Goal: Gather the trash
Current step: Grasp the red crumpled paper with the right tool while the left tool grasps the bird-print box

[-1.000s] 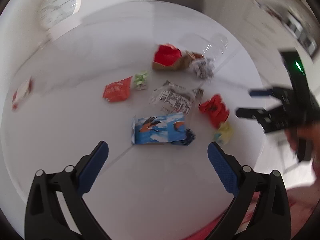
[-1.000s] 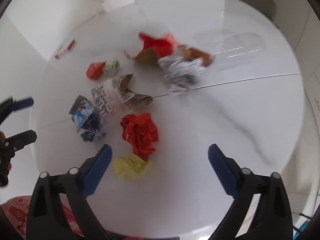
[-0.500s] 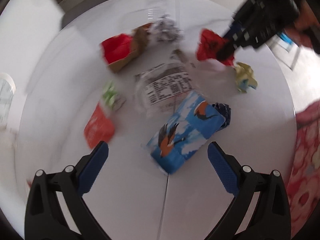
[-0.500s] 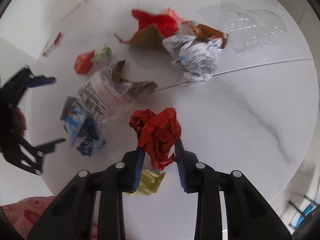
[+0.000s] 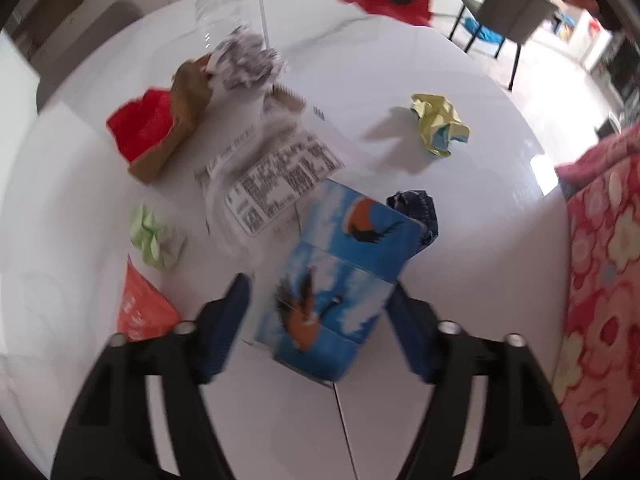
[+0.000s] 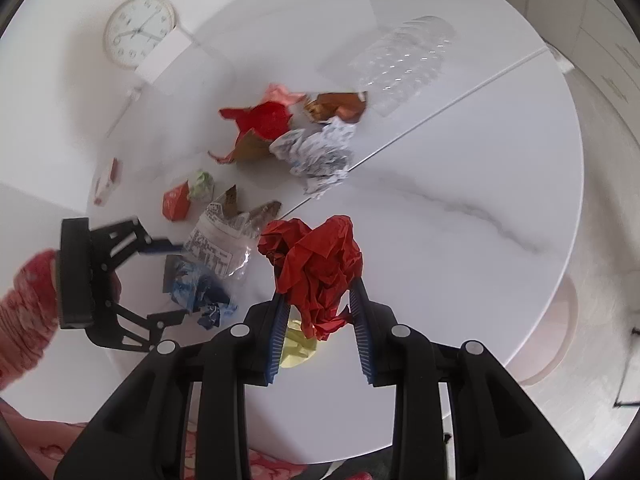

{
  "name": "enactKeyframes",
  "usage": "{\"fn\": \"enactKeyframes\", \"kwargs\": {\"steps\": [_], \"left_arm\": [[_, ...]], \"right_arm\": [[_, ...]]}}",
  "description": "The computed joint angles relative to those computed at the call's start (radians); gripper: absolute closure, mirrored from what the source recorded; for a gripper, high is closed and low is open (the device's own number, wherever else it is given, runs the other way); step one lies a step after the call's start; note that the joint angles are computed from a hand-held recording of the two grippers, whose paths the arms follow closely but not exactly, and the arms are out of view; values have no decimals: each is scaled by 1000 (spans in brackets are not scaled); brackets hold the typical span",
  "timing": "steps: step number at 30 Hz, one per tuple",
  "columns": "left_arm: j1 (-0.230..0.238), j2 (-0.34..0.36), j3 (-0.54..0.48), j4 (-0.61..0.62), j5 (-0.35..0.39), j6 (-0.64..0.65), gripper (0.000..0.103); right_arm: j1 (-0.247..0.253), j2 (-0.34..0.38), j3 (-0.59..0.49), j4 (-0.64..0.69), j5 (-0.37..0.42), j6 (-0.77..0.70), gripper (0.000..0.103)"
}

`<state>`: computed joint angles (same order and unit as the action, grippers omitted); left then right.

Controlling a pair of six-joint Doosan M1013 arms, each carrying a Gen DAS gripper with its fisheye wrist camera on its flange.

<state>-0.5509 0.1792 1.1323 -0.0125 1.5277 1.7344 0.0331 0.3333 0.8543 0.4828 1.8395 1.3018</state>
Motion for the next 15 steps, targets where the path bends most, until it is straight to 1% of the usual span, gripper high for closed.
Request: {"fn": "enactKeyframes", "kwargs": {"steps": [1, 3, 9, 13, 15], "left_arm": [[4, -2, 3, -1, -2, -19, 48], [9, -14, 16, 0, -13, -56, 49], [6, -59, 50, -7, -45, -185, 49], [-30, -93, 66, 29, -72, -365, 49], [-53, -87, 46, 69, -70, -455, 49]], "right_arm": [[2, -1, 3, -1, -5, 8, 72], [-7, -2, 2, 3, -5, 17, 72], [-24, -1, -12, 34, -6, 36, 72], [-51, -8, -15, 52, -9, 38, 72], [-71, -19, -8, 37, -23, 24, 72]]}}
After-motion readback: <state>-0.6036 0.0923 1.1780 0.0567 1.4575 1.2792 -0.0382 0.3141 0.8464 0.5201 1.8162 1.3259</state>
